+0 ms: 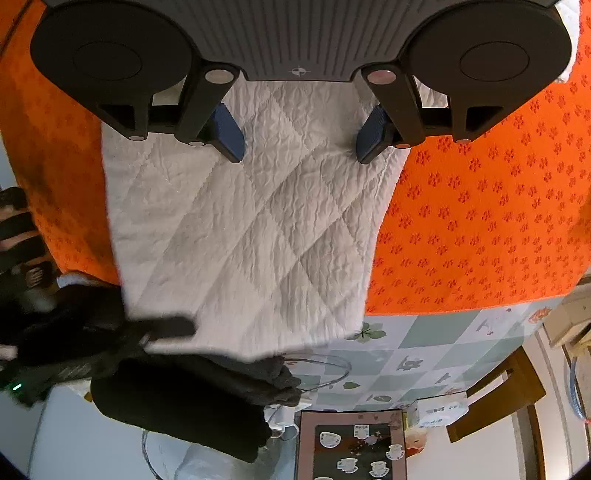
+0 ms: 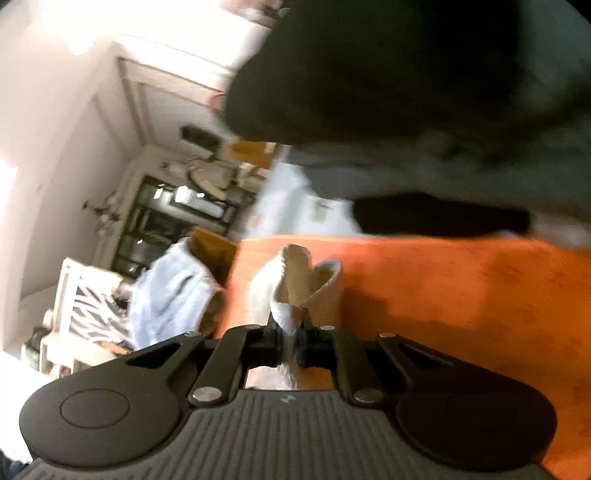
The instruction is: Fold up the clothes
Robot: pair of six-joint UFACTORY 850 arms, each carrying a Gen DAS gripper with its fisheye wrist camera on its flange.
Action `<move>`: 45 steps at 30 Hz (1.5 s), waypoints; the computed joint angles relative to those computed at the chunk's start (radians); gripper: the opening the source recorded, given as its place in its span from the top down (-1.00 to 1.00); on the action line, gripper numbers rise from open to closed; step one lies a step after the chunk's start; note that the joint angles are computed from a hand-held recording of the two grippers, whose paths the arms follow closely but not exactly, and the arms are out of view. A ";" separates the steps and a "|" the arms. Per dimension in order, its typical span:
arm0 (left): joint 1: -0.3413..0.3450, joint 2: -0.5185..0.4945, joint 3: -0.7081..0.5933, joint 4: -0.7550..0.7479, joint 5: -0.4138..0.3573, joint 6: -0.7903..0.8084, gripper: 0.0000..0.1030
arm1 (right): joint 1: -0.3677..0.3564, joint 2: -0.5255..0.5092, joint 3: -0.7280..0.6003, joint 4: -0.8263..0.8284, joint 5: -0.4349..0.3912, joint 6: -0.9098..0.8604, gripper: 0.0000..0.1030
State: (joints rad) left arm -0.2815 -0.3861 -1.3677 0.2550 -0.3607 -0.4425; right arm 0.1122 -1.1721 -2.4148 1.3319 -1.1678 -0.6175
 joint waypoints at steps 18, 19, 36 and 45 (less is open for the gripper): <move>0.032 0.453 0.346 0.406 0.014 -0.727 -0.27 | 0.143 0.599 0.647 -0.130 0.127 -0.873 0.81; 0.029 0.493 0.367 0.443 -0.013 -0.770 -0.27 | 0.154 0.634 0.689 -0.142 0.144 -0.919 0.81; -0.072 0.549 0.396 0.606 -0.064 -0.832 0.33 | 0.269 0.886 1.113 -0.292 0.341 -1.305 0.82; -0.078 0.327 0.343 0.335 0.032 -0.522 0.43 | 0.234 0.848 1.114 -0.287 0.329 -1.357 0.76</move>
State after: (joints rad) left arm -0.3599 -0.0595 -1.0252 0.5903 -0.3285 -0.9644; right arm 0.3460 -0.3241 -1.3006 1.0445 -0.8392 -1.9743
